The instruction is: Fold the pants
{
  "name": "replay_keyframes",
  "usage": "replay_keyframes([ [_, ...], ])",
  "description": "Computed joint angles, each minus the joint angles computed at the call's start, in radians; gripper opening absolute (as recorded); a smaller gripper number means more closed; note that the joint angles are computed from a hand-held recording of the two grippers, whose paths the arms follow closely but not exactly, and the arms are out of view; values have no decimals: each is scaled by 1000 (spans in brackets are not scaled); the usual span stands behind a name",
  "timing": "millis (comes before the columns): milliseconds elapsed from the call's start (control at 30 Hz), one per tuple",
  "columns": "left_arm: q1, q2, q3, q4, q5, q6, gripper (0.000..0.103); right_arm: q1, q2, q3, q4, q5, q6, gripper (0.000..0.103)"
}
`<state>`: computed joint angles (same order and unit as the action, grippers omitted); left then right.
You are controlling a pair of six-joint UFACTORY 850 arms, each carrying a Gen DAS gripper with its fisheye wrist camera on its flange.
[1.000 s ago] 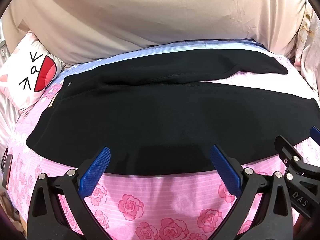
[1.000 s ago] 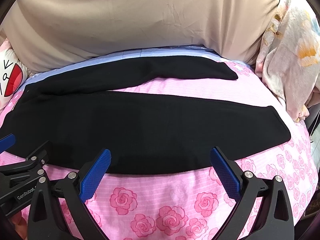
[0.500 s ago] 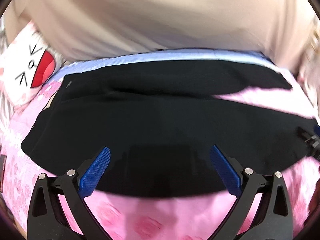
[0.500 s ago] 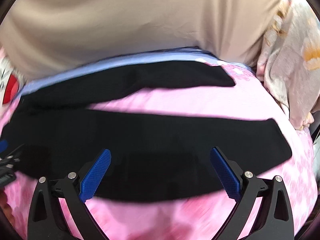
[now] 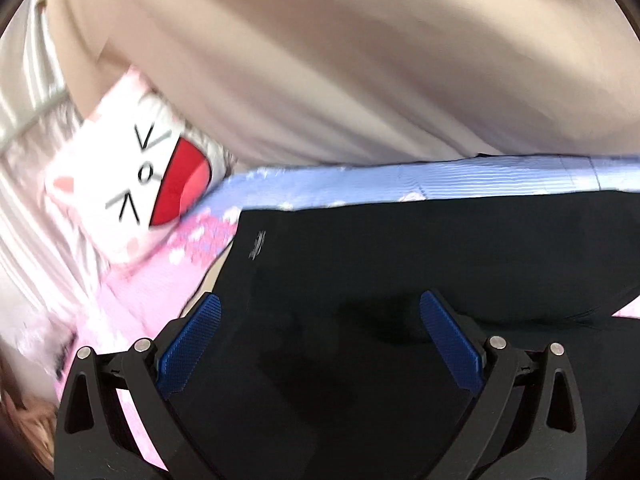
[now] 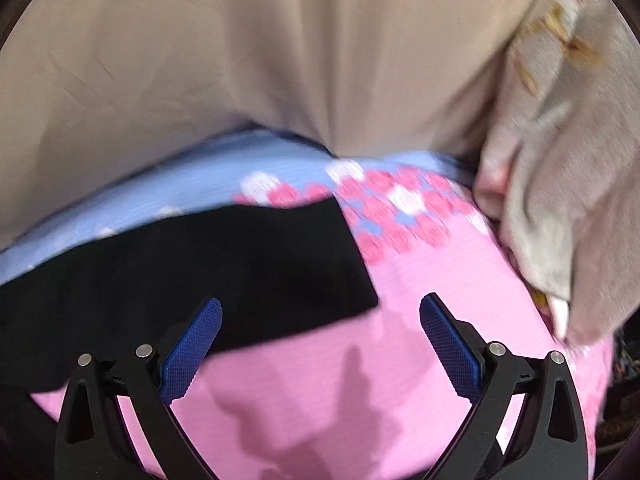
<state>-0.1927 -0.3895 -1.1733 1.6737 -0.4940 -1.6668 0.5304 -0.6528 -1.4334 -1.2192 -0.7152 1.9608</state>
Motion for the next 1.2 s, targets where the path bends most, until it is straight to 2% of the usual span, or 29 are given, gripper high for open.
replay_keyframes([
  [33, -9, -10, -6, 16, -1, -4, 98, -1, -18, -29, 11, -28, -27, 98],
  [133, -16, -52, -53, -3, 40, 41, 98, -37, -67, -105, 88, -30, -143, 98],
  [433, -6, -147, -171, -64, 42, 136, 98, -160, -161, -220, 250, 129, -293, 98],
  [500, 12, -168, -203, -116, 63, 181, 98, -179, -177, -240, 290, 163, -326, 98],
  [600, 78, -214, -296, -372, 130, 393, 98, -207, -192, -255, 352, 235, -389, 98],
  [667, 143, -286, -416, -581, 131, 572, 98, -223, -205, -271, 434, 268, -486, 98],
  [733, 190, -369, -551, -751, 70, 736, 98, -227, -216, -283, 439, 274, -532, 98],
  [767, 217, -432, -651, -802, 15, 785, 98, -227, -221, -291, 440, 270, -552, 98],
  [833, 259, -537, -823, -979, -48, 980, 98, -222, -226, -301, 440, 267, -591, 98],
  [933, 299, -733, -1131, -1265, -208, 1287, 98, -215, -240, -319, 419, 268, -607, 97],
  [967, 303, -792, -1214, -1309, -246, 1351, 98, -209, -237, -315, 412, 272, -605, 89],
  [1000, 310, -817, -1255, -1333, -251, 1374, 97, -206, -232, -311, 402, 280, -602, 77],
  [1033, 318, -816, -1254, -1364, -214, 1377, 91, -206, -226, -306, 405, 294, -609, 68],
  [1067, 327, -823, -1269, -1437, -209, 1423, 61, -199, -226, -306, 416, 310, -614, 30],
  [1100, 334, -853, -1325, -1524, -241, 1439, 50, -198, -214, -293, 442, 350, -627, 12],
  [1133, 345, -859, -1346, -1569, -258, 1452, 35, -190, -207, -289, 427, 348, -610, 12],
  [1167, 346, -846, -1325, -1581, -251, 1459, 27, -172, -203, -297, 369, 304, -581, 12],
  [1200, 347, -805, -1263, -1601, -224, 1479, 25, -154, -181, -276, 270, 297, -511, 11],
])
